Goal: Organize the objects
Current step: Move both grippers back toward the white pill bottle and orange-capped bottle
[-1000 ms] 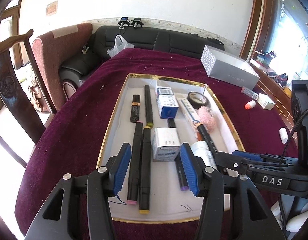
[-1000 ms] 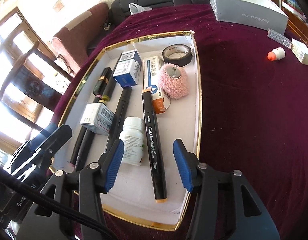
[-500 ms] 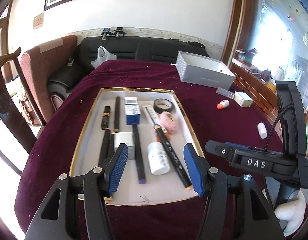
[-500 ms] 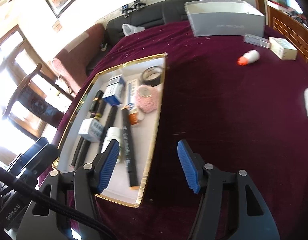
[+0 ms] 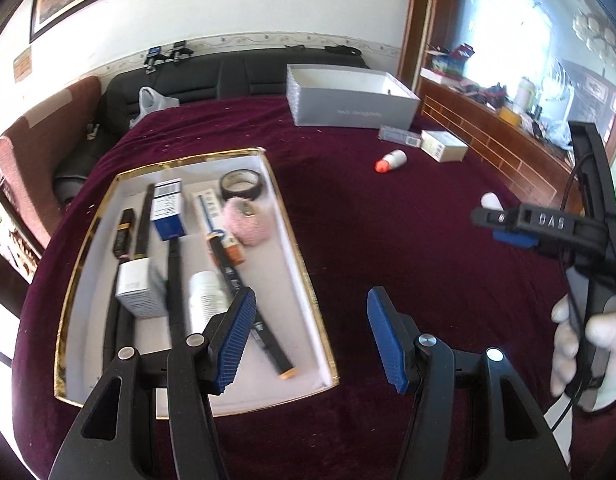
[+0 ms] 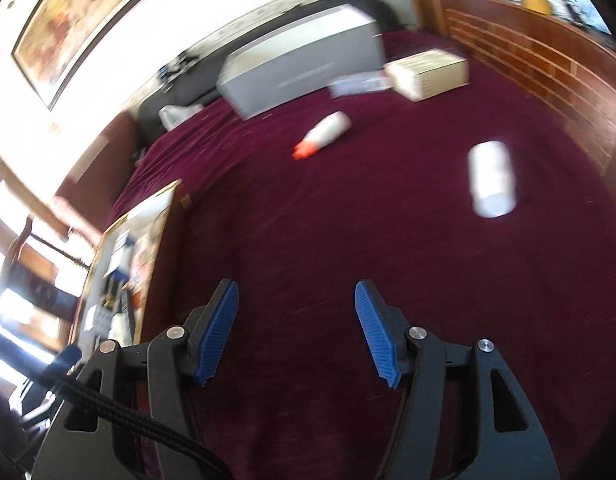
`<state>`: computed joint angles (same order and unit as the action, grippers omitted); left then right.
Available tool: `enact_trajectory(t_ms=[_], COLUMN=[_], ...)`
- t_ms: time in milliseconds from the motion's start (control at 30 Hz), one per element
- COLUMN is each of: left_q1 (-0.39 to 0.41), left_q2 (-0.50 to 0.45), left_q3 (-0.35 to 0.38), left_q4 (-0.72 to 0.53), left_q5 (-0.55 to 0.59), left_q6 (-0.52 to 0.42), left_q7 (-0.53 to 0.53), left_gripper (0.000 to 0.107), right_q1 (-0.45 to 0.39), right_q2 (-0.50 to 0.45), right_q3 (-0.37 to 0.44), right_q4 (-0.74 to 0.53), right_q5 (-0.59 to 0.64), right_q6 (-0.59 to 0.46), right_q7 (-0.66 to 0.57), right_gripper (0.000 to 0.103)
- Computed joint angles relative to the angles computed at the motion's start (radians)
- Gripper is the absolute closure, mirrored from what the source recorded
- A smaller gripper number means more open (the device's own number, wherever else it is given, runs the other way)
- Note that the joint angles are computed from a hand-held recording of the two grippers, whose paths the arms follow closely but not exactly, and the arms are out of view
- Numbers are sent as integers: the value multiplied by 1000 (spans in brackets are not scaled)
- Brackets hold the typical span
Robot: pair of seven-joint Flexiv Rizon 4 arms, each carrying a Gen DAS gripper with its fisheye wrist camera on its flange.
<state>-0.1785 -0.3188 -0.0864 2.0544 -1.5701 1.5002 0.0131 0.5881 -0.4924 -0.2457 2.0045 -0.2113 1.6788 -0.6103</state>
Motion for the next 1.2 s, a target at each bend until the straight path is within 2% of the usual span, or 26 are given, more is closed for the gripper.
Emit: enact_trajectory(t_ms=[100,267,367,533,600,633,733,833,967,1067,1133,1200], left_q1=[-1,40,48,45,22,-5,-8,-53,-64,-70,-74,-79], left_q2=[-12,-36,-59,-134,-188,-224,-288,-356,-426,-469,-498,-534], left_q3=[-9,-5,-23,-58,-43,-9,-6,67,103,121,131,144], left_q4=[0,-35,-104,-249,-317,-360,-428,-509,-610,-675,-718,-775], left_q5=[86,395,505,667,756,810,883,975,1042,1098,1134,1169], left_q6=[-8,-114,-117,-63,-26,-15,-48,-105,-202,-231,-241,-267], left_q7=[-53,-312,-389,-465,-504,-542,-573,-666,-774,-836,-872,-913], left_gripper=[55,55,55,54,54,54,54,54,54,54,54,54], right_q1=[9,31,-19,-106,-125,-127,-79,-12,124,199,223,215], right_q2=[18,29,14,-31,-55,-60,-84,-113,-169,-212,-230,-230], right_q3=[-62,-164,-144,-83,-69,-72,-141,-230,-404,-494,-522,-509], right_q4=[32,63,39,-31,-61,-65,-66,-62,-30,-15,-13,-15], right_q5=[13,33,38,36,32,32,40,59,117,192,235,267], right_q6=[4,-1,-14,-26,-24,-17,3,12,75,124,143,153], right_q7=[12,41,53,76,79,80,92,100,84,66,50,33], right_gripper=[42,42,41,41,41,41,39,38,38,36,32,32])
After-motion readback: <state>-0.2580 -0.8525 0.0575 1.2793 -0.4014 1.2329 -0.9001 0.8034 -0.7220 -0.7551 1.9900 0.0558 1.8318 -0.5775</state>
